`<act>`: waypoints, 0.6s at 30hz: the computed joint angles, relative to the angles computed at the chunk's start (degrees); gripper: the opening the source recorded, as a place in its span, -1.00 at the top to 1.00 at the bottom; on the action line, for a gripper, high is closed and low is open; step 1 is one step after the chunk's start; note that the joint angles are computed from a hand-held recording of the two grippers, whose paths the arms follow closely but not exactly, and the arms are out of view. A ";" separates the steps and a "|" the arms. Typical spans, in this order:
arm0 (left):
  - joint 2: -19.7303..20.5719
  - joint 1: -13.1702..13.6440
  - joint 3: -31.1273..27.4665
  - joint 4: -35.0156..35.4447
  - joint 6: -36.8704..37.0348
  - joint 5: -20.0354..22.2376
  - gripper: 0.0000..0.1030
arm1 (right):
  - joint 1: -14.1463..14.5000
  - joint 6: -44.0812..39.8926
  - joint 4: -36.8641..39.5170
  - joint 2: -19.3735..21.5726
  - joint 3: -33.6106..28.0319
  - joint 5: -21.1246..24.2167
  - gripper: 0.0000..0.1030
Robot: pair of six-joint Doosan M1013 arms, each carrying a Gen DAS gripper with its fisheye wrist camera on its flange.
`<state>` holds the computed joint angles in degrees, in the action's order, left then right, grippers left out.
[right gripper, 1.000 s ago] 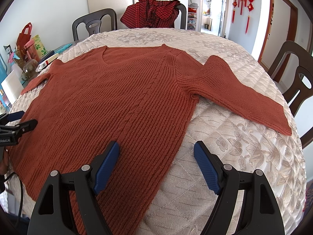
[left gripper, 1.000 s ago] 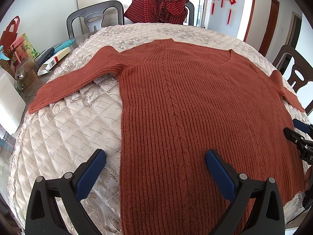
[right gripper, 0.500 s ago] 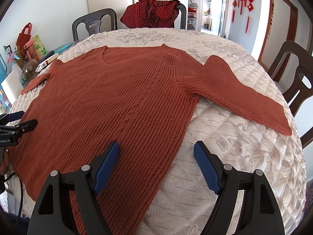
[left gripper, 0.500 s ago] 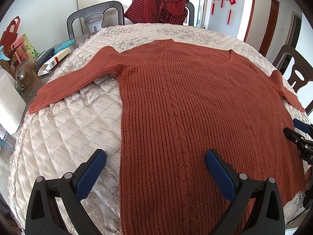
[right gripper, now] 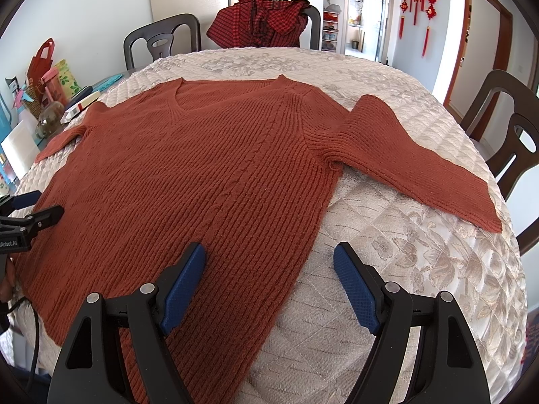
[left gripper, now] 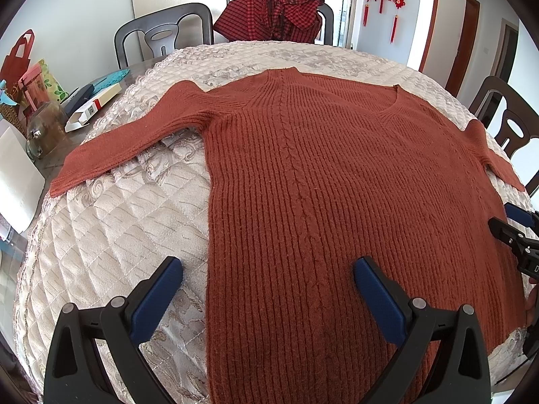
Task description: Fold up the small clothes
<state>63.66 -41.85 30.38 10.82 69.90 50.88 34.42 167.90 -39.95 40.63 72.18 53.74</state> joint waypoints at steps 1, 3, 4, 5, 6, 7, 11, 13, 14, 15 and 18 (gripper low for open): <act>0.00 0.01 0.01 -0.01 0.02 -0.01 -1.00 | -0.02 -0.06 0.03 0.02 -0.03 0.03 -0.53; -0.03 -0.01 0.09 0.05 -0.08 -0.11 -1.00 | -0.02 -0.13 0.10 0.06 -0.10 0.14 -0.53; -0.04 -0.02 0.12 0.11 -0.09 -0.17 -1.00 | -0.02 -0.13 0.10 0.06 -0.10 0.14 -0.53; -0.05 -0.03 0.15 0.16 -0.11 -0.24 -1.00 | -0.01 -0.13 0.07 0.05 -0.07 0.17 -0.53; -0.04 -0.05 0.12 0.23 -0.16 -0.25 -1.00 | -0.02 -0.11 0.07 0.06 -0.08 0.14 -0.53; -0.02 -0.10 0.05 0.32 -0.22 -0.19 -1.00 | -0.02 -0.11 0.07 0.06 -0.08 0.14 -0.53; -0.02 -0.11 0.06 0.34 -0.23 -0.17 -1.00 | -0.04 -0.17 0.11 0.09 -0.11 0.15 -0.53; -0.02 -0.12 0.06 0.37 -0.27 -0.14 -1.00 | -0.01 -0.13 0.09 0.08 -0.06 0.15 -0.53; -0.05 -0.14 0.14 0.38 -0.30 -0.21 -1.00 | -0.01 -0.11 0.10 0.10 -0.07 0.14 -0.53; -0.04 -0.12 0.10 0.37 -0.31 -0.14 -1.00 | 0.01 -0.08 0.10 0.10 -0.05 0.13 -0.53; 0.14 -0.14 -0.32 0.30 -0.29 0.35 -1.00 | 0.05 -0.09 0.11 0.10 -0.01 0.15 -0.53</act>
<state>63.80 -41.99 30.06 11.12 69.62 51.23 34.47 167.81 -39.84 40.73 72.17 53.89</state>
